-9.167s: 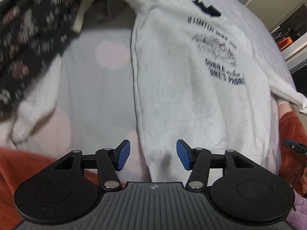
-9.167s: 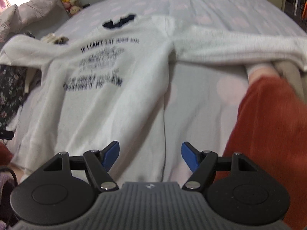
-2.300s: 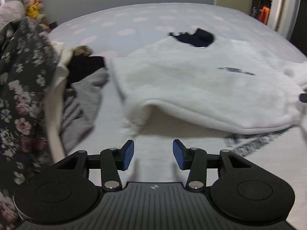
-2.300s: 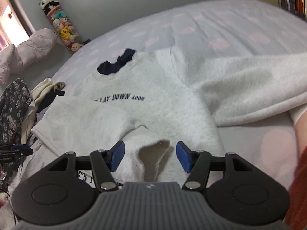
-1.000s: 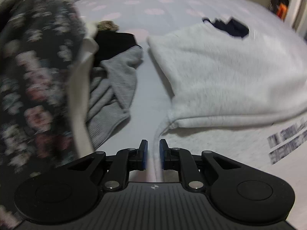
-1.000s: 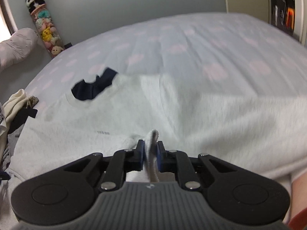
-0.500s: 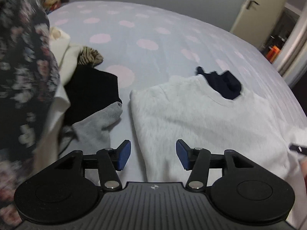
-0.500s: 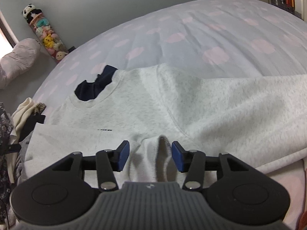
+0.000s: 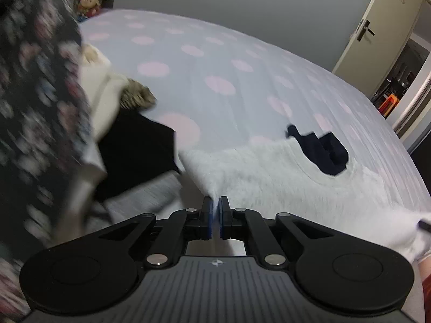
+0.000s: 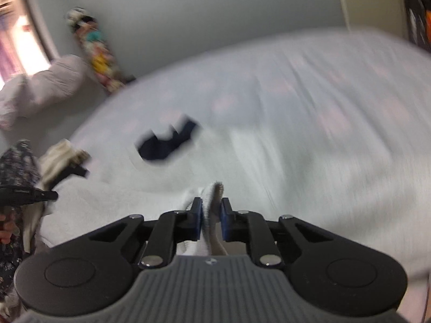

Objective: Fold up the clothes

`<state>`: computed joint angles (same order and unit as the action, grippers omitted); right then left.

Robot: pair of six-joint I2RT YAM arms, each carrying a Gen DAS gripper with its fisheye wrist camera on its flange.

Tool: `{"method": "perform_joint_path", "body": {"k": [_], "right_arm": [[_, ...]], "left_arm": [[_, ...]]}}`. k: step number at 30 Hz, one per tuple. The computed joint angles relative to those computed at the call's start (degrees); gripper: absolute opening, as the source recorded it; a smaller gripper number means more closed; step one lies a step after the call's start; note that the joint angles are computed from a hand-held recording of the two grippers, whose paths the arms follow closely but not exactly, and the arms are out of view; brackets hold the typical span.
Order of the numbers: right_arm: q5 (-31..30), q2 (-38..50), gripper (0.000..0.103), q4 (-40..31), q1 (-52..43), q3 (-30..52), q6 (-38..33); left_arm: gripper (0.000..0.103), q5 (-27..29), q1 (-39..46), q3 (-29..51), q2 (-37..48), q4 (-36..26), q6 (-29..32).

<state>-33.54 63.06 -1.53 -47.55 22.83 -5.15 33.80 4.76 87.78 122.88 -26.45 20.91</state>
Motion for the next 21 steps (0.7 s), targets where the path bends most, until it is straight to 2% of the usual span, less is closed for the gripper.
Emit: {"method": "perform_joint_path", "body": {"k": [3,8,11,15,16,18,20,21], "right_arm": [[5.24,3.46,0.015,2.7,5.06,2.88,0.23],[13.51,17.73,0.015,8.75,9.39,6.17,0.3],[15.49,23.17,0.016,10.33,9.67,7.08,2.13],[16.72,21.12,0.032,10.1,8.82,5.4,3.42],[16.76,19.76,0.033,9.63,8.51,4.78,3.33],[15.53,16.88,0.035,8.18,7.56,3.62,3.09],[13.66,14.2,0.041,6.2,6.75,2.37,3.38],[12.94,12.82,0.043,5.34,6.44,1.54,3.41]], "left_arm": [[0.003,-1.37,0.22,1.22,1.16,-0.9,2.29],[0.004,-3.74,-0.95,0.99,4.39,1.61,0.81],[0.01,-5.11,-0.57,-1.24,4.22,4.39,0.94],[0.013,-3.2,1.97,-3.77,1.13,3.41,3.22],[0.016,-2.28,2.65,-5.01,-0.28,3.06,4.8],[0.027,-0.57,3.74,-7.9,-3.12,2.7,8.27],[0.041,0.5,4.64,-11.87,-6.37,2.97,12.77],[0.042,0.64,4.97,-13.9,-7.91,3.26,15.33]]}}
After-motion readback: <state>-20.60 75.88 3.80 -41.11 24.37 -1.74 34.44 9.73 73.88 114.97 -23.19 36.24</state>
